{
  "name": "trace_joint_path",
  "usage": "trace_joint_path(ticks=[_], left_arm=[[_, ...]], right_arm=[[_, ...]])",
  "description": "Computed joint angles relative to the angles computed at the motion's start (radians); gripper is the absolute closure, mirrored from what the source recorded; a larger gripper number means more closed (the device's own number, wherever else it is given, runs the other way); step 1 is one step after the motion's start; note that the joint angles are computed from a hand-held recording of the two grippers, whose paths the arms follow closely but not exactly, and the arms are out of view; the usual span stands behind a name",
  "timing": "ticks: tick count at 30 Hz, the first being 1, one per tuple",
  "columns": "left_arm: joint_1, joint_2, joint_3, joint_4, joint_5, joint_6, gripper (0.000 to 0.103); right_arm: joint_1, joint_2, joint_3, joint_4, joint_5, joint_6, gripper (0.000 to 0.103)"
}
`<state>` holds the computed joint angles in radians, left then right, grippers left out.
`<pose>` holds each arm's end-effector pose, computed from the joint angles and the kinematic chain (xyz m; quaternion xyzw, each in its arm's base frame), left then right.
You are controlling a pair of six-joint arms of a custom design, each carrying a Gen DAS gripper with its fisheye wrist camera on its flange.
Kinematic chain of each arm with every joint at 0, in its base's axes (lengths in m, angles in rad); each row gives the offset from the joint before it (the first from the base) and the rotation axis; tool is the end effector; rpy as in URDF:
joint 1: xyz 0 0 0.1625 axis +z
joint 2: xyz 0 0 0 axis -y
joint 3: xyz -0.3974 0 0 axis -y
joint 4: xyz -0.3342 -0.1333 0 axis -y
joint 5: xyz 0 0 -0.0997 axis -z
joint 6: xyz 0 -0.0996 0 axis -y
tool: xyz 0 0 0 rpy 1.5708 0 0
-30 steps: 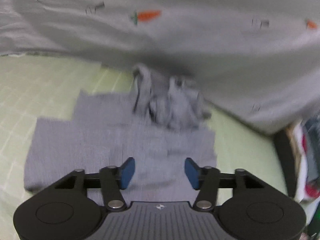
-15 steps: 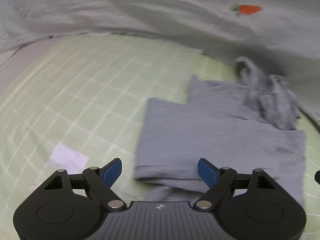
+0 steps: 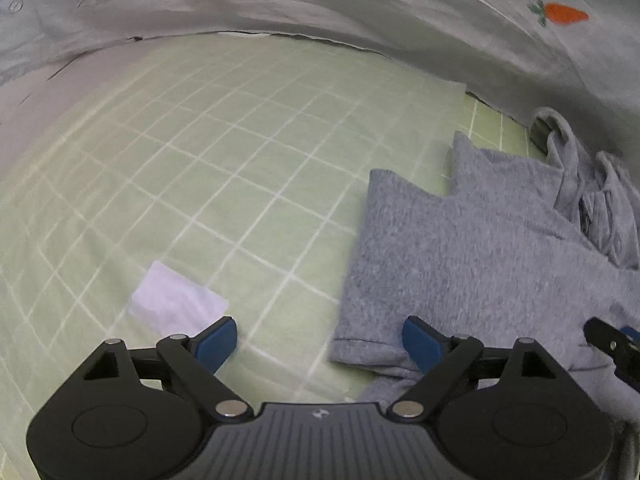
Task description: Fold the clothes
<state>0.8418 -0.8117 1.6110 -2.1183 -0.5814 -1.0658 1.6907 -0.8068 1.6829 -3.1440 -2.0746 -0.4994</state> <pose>-0.2311 -0.5839 0.1334 -0.0876 0.8708 -0.2993 0.3801 0.1589 -0.6066 0.1898 0.1963 -0.8929 0.2806 0.2924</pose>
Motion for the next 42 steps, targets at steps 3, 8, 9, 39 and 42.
trace_joint_path(ticks=[3,8,9,39,42], left_arm=[[0.0,0.008,-0.007,0.012,0.008,0.007,0.009],[0.002,0.015,-0.013,0.017,0.016,0.011,0.008],[0.002,0.016,-0.013,0.018,0.018,0.009,0.007],[-0.024,0.078,-0.016,-0.137,-0.036,0.185,0.006],[-0.016,0.07,-0.028,-0.131,-0.057,0.184,0.006]], right_arm=[[-0.001,0.005,-0.003,0.007,0.013,0.022,0.041],[0.003,0.005,-0.001,0.027,0.036,0.014,0.06],[0.005,0.007,-0.002,0.026,0.034,0.006,0.064],[-0.049,-0.123,0.061,0.002,-0.162,0.029,0.086],[-0.042,-0.108,0.038,-0.005,-0.187,0.035,0.071]])
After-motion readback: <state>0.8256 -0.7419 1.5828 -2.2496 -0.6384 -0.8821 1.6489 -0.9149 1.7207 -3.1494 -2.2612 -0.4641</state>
